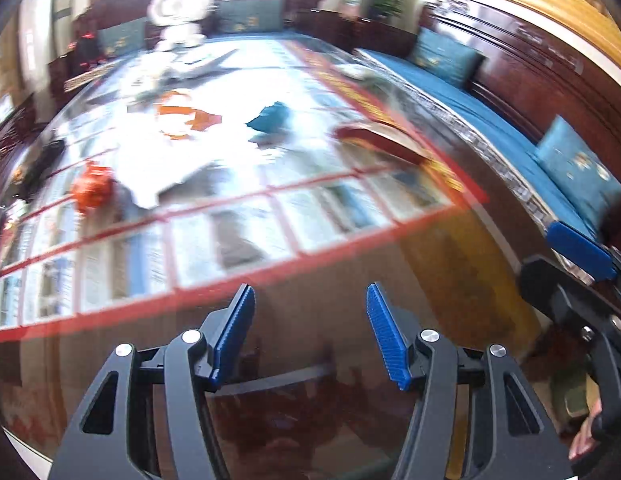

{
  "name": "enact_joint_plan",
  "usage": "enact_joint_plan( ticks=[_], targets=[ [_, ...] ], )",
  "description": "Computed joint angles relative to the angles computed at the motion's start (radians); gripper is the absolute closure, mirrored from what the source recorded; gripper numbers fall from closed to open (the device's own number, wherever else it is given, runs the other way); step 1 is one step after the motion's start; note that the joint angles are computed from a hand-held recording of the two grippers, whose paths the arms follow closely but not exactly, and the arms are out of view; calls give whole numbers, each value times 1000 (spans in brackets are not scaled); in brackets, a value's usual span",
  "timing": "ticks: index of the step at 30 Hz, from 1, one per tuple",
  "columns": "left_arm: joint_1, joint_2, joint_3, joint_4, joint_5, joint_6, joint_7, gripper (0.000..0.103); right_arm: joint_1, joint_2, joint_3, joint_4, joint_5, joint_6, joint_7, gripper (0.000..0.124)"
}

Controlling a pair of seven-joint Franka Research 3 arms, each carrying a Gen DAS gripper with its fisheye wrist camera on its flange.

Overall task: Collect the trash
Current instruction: 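Release the paper bag from the left tool and move both tools back over the table, then grasp the white folded paper with the left tool while the right tool grasps the red-white box lid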

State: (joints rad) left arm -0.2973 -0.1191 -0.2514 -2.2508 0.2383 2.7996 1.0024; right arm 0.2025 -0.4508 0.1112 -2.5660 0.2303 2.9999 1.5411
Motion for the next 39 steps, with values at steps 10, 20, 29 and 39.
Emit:
enact_joint_plan(
  ticks=[10, 20, 29, 39],
  targets=[
    [122, 134, 59, 171, 180, -53, -157, 45, 109, 206, -55, 169, 101, -9, -99, 55],
    [133, 282, 103, 334, 240, -95, -204, 45, 114, 331, -69, 281, 192, -51, -201, 54],
    [139, 284, 125, 348, 317, -80, -254, 42, 100, 369, -59, 308, 252, -73, -262, 54],
    [151, 380, 110, 451, 232, -136, -177, 74, 89, 381, -54, 318, 271, -80, -287, 54]
  ],
)
